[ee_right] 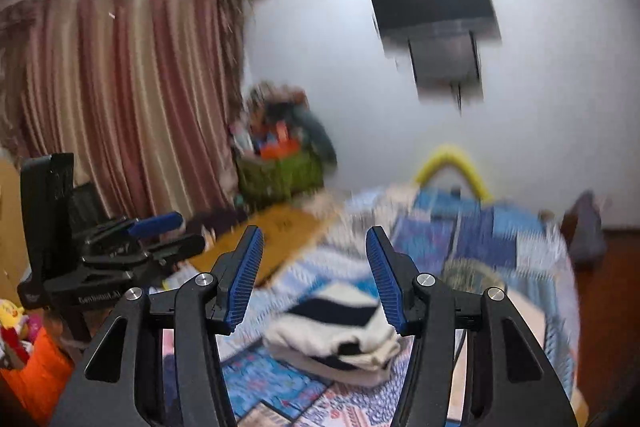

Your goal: Fold small clothes

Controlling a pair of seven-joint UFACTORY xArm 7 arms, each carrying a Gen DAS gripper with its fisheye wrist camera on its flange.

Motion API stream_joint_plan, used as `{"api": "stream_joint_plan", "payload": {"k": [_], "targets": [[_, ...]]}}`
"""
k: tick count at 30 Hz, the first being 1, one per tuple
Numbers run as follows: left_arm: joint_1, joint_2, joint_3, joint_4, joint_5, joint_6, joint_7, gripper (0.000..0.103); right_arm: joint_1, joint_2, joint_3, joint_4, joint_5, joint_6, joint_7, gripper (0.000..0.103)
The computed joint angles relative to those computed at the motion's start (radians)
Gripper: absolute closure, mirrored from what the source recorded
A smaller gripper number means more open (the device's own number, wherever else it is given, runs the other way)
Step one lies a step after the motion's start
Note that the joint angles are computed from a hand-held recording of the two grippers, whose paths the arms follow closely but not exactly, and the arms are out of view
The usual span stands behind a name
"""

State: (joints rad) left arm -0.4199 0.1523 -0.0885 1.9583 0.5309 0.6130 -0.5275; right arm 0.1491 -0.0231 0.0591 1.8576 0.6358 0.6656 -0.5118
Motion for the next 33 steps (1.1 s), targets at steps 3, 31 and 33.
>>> {"api": "stream_joint_plan", "payload": {"k": [3,31,33], "targets": [[-0.008,-0.121,-0.002,-0.150,0.149,-0.072,-0.168,0.035,0.029,-0.111,0.010,-0.141,0.003,-0.122,-0.032,0.051],[0.243,-0.366,-0.257,-0.440,0.380,-0.084,-0.496,0.000,0.144,-0.322,-0.035,-0.488,-0.353,-0.387,0.303,0.000],[0.242,-0.360,-0.261,-0.437,0.384,-0.082,-0.500,0.000,0.147,-0.321,-0.038,-0.483,-0.355,-0.382,0.305,0.000]]}}
